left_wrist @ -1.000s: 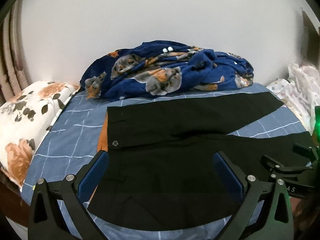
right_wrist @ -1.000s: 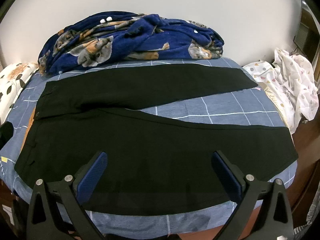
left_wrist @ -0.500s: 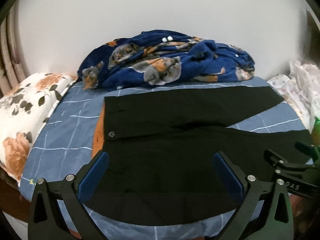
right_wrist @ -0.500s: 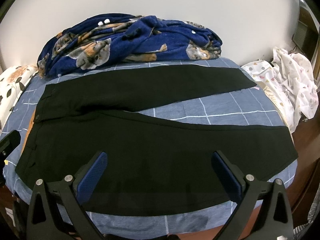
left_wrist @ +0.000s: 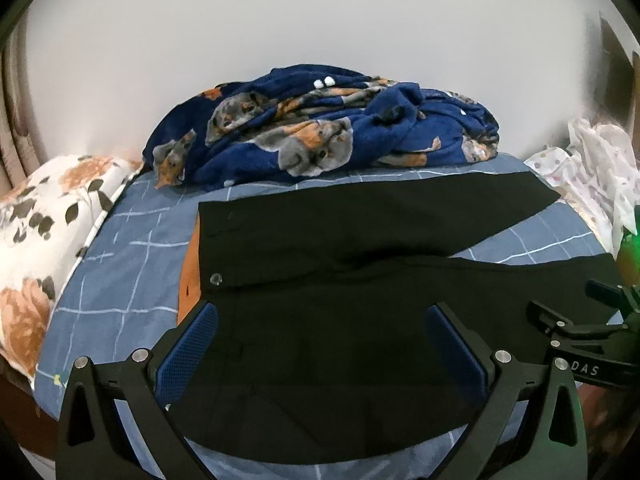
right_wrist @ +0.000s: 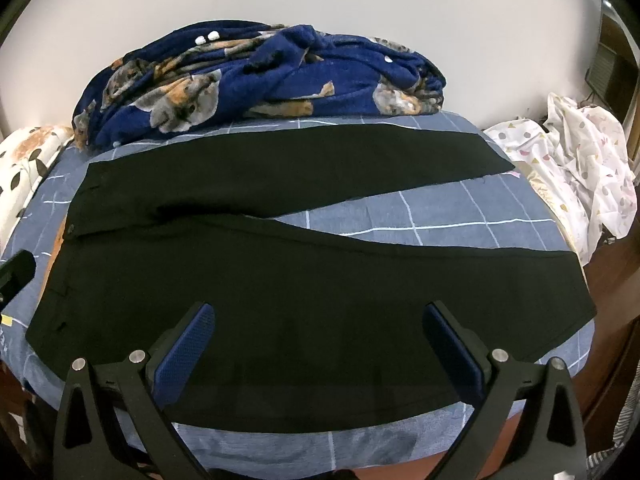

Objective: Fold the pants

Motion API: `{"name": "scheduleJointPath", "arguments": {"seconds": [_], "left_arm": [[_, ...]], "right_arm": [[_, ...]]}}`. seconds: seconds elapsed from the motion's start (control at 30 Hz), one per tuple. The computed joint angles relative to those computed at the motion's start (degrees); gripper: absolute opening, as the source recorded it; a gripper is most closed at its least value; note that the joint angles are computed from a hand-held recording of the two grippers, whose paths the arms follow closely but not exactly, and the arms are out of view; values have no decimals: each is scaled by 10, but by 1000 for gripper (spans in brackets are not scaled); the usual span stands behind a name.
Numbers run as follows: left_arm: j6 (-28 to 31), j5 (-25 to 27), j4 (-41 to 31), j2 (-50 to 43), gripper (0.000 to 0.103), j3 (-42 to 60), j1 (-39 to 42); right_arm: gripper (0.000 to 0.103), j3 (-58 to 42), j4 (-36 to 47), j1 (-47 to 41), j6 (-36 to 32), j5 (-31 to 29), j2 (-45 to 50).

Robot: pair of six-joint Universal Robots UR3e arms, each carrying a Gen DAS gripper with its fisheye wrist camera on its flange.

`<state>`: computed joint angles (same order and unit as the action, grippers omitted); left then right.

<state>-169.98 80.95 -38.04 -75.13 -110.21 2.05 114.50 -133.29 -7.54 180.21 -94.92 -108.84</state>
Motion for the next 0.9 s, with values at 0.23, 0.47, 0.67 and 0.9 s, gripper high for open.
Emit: {"name": "scheduleJointPath", "arguments": {"seconds": [0.23, 0.47, 0.67, 0.9], "left_arm": [[27, 5, 36, -14, 103, -10, -12], [54, -31, -27, -36, 103, 36, 3], [63, -23, -39, -76, 103, 75, 13], [93, -73, -75, -137, 103, 136, 74]], "right_arm": [[103, -5, 0, 9, 6, -14, 14], [103, -32, 8, 35, 15, -38, 40], [103, -73, 16, 62, 22, -58, 79], [103, -129, 28, 86, 23, -68, 130]]}}
